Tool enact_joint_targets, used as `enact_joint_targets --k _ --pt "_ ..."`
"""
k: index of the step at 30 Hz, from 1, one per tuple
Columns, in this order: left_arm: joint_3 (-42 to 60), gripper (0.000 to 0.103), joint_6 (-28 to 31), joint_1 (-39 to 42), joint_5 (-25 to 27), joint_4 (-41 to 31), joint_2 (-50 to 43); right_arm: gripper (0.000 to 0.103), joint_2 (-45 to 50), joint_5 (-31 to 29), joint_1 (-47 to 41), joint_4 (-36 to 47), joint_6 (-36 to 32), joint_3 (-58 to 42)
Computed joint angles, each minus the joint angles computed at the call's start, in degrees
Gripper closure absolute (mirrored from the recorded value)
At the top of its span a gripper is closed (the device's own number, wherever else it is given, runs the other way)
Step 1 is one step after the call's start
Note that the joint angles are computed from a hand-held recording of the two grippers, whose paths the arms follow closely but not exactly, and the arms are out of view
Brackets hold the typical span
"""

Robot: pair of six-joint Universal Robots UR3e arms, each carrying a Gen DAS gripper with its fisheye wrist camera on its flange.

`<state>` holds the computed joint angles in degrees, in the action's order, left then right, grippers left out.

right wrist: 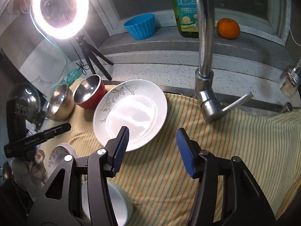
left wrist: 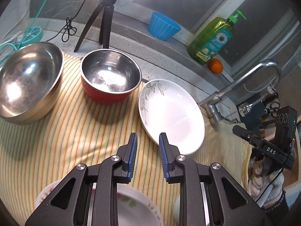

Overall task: Organize plates and bowls
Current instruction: 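Move the left gripper to the grey-leaf white plate rim and close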

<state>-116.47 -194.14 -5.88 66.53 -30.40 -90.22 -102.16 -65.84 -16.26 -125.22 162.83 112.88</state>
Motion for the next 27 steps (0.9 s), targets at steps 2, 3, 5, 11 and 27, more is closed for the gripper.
enact_joint_targets --k 2,3,5,11,27 --pt "1.27 0.081 -1.10 -0.36 0.47 0.74 -2.29 0.054 3.33 -0.31 0.59 -0.92 0.20 -1.34" --pt "1.83 0.081 -1.61 -0.57 0.79 0.98 -3.23 0.056 5.35 -0.16 0.77 -1.30 0.47 -2.30" --pt "3.21 0.081 -2.57 -0.75 1.06 1.38 -5.49 0.057 8.50 -0.34 1.38 -2.63 1.00 -3.61" --pt "7.00 0.081 -3.87 -1.54 2.05 0.64 -10.15 0.066 17.19 -2.89 4.71 -6.69 2.04 -7.74" --pt "14.85 0.082 -2.93 -2.78 2.84 -1.29 -18.32 0.076 26.77 -5.18 6.57 -8.48 3.25 -13.76"
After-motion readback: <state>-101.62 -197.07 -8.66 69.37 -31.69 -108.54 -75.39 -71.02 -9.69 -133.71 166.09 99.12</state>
